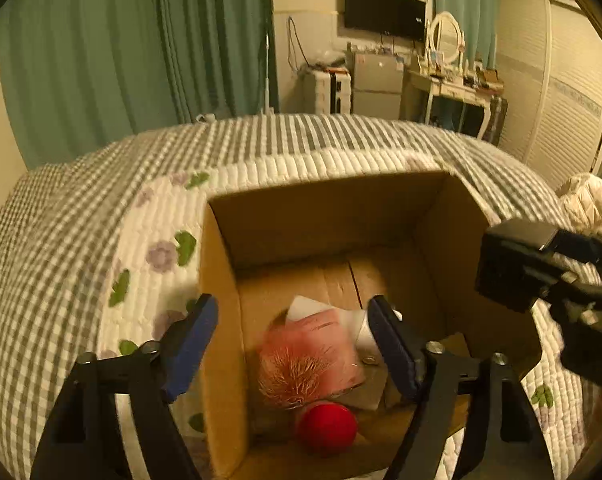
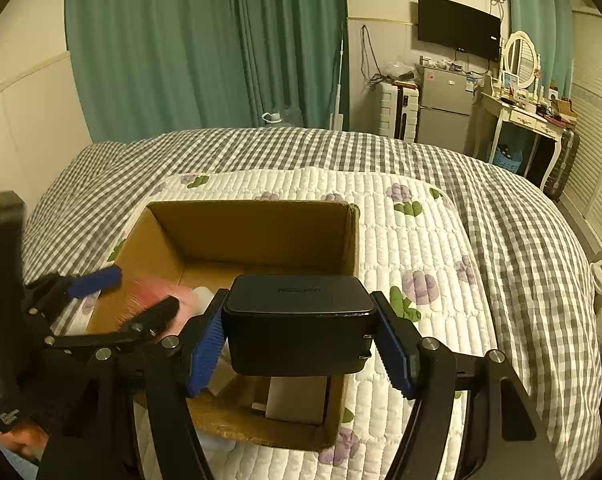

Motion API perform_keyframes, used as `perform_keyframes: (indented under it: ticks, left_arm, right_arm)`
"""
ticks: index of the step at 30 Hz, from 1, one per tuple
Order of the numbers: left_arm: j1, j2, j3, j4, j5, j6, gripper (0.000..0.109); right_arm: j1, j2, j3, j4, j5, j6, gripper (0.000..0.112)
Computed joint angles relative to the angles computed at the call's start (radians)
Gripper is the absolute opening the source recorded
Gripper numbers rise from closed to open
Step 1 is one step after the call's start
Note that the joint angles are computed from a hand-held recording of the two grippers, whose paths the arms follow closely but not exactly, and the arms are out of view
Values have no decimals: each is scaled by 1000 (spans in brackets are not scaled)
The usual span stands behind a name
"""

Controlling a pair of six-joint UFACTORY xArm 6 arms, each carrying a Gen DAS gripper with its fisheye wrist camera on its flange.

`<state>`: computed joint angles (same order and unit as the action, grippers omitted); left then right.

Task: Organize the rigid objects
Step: 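Carry the rose case into the box and release with left while right carries power bank, then lower the grey power bank into the box and open the right tool, then grasp the black TV remote by its end with the right tool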

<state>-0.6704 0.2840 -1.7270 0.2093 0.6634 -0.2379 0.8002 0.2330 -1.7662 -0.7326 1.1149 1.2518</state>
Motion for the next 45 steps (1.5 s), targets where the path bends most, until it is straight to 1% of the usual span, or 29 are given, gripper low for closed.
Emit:
perform_keyframes:
  ticks: [3, 6, 9, 13, 14, 16, 17, 19, 20, 22, 24, 25, 27, 28, 30, 33, 34, 35, 38, 42, 45]
  left_arm:
    - [10, -13, 0, 17, -9, -15, 82]
    - [24, -31, 11, 4, -16, -20, 82]
    - [39, -61, 45, -20, -44, -24, 82]
    - [46, -89, 80, -9, -51, -22, 82]
    - [46, -97, 88, 1, -44, -29, 82]
    - [48, -118, 109, -7, -39, -29, 82]
    - [49, -135, 124, -17, -36, -29, 82]
    - [50, -168, 151, -20, -35, -35, 82]
    - [49, -190, 166, -19, -31, -37, 82]
    - [45, -236, 195, -19, -21, -36, 82]
    - [38, -288, 228, -10, -7, -34, 87]
    - [34, -316, 247, 2, -2, -39, 93]
    - [27, -379, 301, 29, -8, -62, 95]
    - [24, -409, 324, 19, -6, -52, 95]
    - [20, -465, 370, 3, 3, -40, 95]
    - [12, -535, 435, 11, 14, -47, 95]
    - [11, -566, 469, 7, 13, -46, 99]
    - [11, -588, 495, 3, 10, -46, 103]
    - [19, -633, 561, -2, -15, -42, 103]
    - [25, -666, 630, -5, -40, -24, 103]
    - [24, -679, 686, 25, -54, -41, 103]
  right_arm:
    - [-3, 11, -11, 9, -6, -9, 68]
    - [-3, 28, -13, 28, -17, -28, 68]
    - [-4, 41, -8, 46, -30, -23, 68]
    - [1, 62, -13, 64, -29, -38, 68]
    - [2, 56, -5, 53, -36, -17, 68]
    - [9, 39, 2, 20, -34, 29, 74]
    - [16, 29, -4, 6, -20, 45, 75]
    - [29, 24, -32, 6, 13, 30, 75]
    - [48, 33, -72, -8, 60, 13, 75]
    - [80, 39, -120, -29, 122, -7, 75]
    - [117, 46, -172, -42, 185, -21, 75]
    - [139, 47, -194, -51, 217, -21, 75]
    - [182, 52, -233, -61, 277, -17, 81]
    - [213, 59, -259, -73, 321, -13, 82]
    - [259, 79, -303, -88, 394, 0, 87]
    - [309, 96, -341, -85, 466, 40, 91]
    - [327, 105, -356, -84, 486, 55, 91]
    - [344, 113, -366, -84, 504, 64, 94]
    - [386, 149, -395, -78, 541, 75, 95]
    - [403, 167, -359, -1, 535, 87, 95]
    - [404, 154, -278, 50, 504, 106, 95]
